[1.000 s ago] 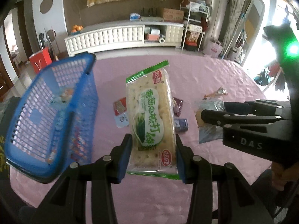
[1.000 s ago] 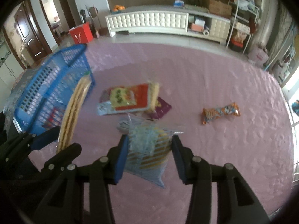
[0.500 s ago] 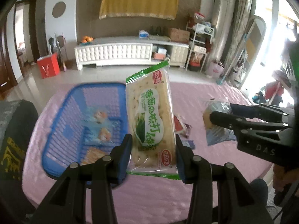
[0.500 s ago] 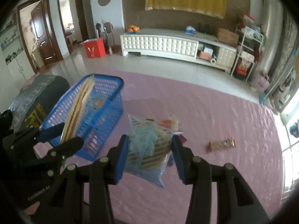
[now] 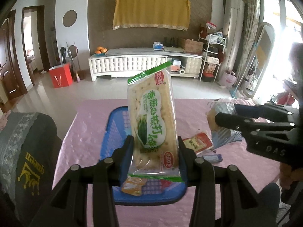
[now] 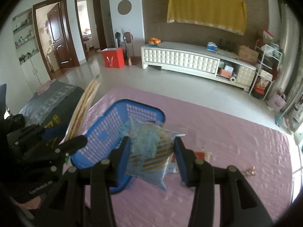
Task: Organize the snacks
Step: 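Carry the cracker pack and round-biscuit bag over the blue basket with both tools, then open both tools to drop the two packs into the blue basket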
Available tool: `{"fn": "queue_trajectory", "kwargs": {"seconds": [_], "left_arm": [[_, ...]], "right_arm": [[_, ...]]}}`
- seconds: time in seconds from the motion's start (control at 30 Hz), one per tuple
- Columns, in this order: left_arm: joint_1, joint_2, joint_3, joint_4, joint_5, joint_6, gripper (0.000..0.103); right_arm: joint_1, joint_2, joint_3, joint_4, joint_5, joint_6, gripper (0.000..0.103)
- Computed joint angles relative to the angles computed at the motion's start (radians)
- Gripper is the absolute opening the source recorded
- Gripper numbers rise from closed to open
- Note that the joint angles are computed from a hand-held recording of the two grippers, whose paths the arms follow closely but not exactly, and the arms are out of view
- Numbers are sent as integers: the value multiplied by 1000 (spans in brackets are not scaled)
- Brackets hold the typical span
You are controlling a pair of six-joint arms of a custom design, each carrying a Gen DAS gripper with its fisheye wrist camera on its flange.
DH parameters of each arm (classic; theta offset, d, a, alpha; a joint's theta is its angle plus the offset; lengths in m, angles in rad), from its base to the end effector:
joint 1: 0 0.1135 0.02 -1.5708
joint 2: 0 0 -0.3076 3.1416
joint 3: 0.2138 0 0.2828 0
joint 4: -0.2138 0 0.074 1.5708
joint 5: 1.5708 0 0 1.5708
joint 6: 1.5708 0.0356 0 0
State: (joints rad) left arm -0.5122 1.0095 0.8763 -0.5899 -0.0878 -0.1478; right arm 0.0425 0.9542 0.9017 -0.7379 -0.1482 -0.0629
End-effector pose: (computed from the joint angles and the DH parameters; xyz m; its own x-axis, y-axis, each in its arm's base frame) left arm 0.1935 -0.1052 0.3242 -0.6340 0.1882 -0.7501 0.3413 0.9385 -0.0530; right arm 0.1977 0.0137 0.3323 -0.6994 -0.0920 -0.7088 -0.1901 0.9799 0.0605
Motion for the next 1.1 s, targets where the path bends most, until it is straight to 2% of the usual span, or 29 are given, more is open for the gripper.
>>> {"fn": "queue_trajectory", "kwargs": {"seconds": [0.17,0.47,0.67,0.77,0.93,1.1], "left_arm": [[92,18,1,7,61,75,41],[159,136,-47,70,137,122,41],[184,208,-75,76,197,152,41],[198,240,-77,45,227,144,41],[205,257,-114,40,216,156,42],[244,238,-124,25,244,159,61]], "right_arm": [[87,81,4,55,37,40,51],[139,200,-5,105,38,39,51],[146,241,-48,112,37,50,51],[128,256,-57,109,18,65,51],[136,256,-60,102,21,75,51],[154,243,-55,84,25,81,51]]}}
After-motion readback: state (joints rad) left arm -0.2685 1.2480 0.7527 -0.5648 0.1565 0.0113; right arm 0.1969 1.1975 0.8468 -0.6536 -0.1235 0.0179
